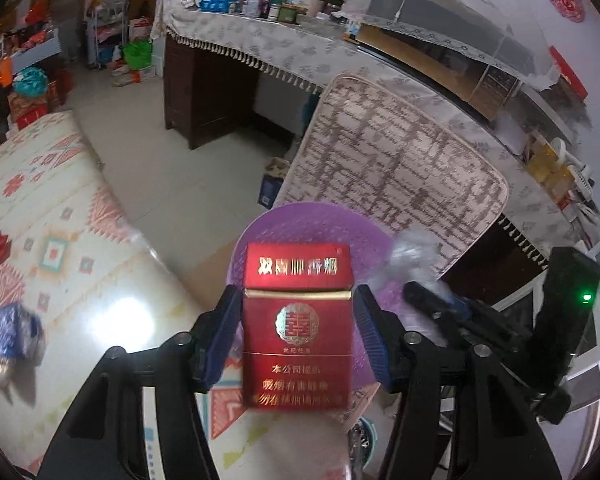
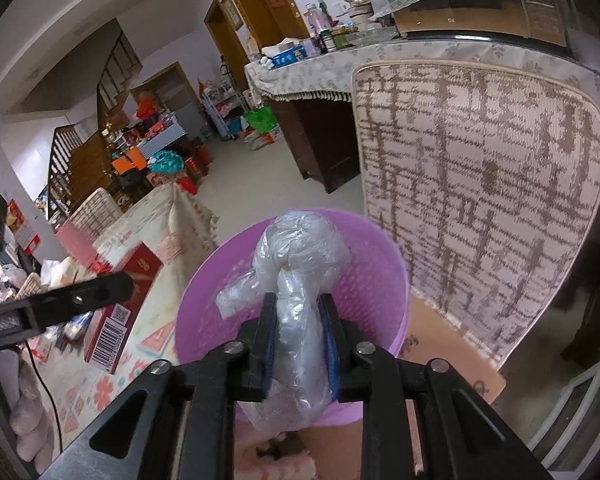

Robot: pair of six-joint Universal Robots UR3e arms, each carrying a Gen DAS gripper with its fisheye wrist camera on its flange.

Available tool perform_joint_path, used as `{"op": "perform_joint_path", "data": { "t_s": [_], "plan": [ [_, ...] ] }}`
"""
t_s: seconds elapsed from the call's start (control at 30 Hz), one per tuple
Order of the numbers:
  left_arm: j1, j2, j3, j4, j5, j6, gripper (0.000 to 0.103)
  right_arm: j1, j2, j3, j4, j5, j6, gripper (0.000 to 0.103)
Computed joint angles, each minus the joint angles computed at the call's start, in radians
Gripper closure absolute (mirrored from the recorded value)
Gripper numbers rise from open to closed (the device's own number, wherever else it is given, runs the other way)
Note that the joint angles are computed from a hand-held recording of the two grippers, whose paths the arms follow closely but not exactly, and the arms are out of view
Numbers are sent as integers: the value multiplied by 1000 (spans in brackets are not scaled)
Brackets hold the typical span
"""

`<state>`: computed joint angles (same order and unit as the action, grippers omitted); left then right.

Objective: Collect trash
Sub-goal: 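Carry the pack and bottle to the purple wastebasket and release them inside, then move both open tools back toward the table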

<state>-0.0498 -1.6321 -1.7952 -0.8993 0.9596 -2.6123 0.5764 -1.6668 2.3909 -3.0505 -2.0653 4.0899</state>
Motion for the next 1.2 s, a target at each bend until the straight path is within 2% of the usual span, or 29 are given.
{"op": "perform_joint_path", "data": {
  "t_s": [0.07,0.13,0.3,0.43,0.5,0.6,0.7,0.77,0.83,0.9,1.03,1.13,1.2],
  "plan": [
    [-1,9,0,3,13,-21,24,-13,-7,14,-8,-2,23,38],
    [26,60,-62,38,15,-15,23,-4,-7,30,-41,-22,39,32],
    [104,170,-176,28,18,53,23,40,13,23,-44,-52,69,32],
    [186,269,-266,-35,28,173,23,83,44,3,-53,-58,97,32],
    [249,319,-297,-111,7,240,23,111,65,-19,-50,-67,108,30],
    [336,367,-315,-231,-9,328,23,160,113,-81,-25,-88,117,21],
    [449,463,-378,-291,-16,410,23,235,202,-195,12,-140,115,7],
    [557,552,-436,-305,-33,468,23,273,263,-270,23,-156,106,7],
    [660,592,-449,-351,-52,526,23,287,330,-351,15,-109,79,7],
    [768,587,-441,-383,-63,572,23,290,400,-425,-6,-47,61,7],
    [932,457,-376,-374,-64,601,23,307,567,-633,17,21,37,7],
    [1014,372,-355,-284,-65,594,23,306,700,-825,44,60,8,7],
    [1041,312,-353,-172,-55,577,23,301,770,-931,60,69,-12,7]
  ]
}}
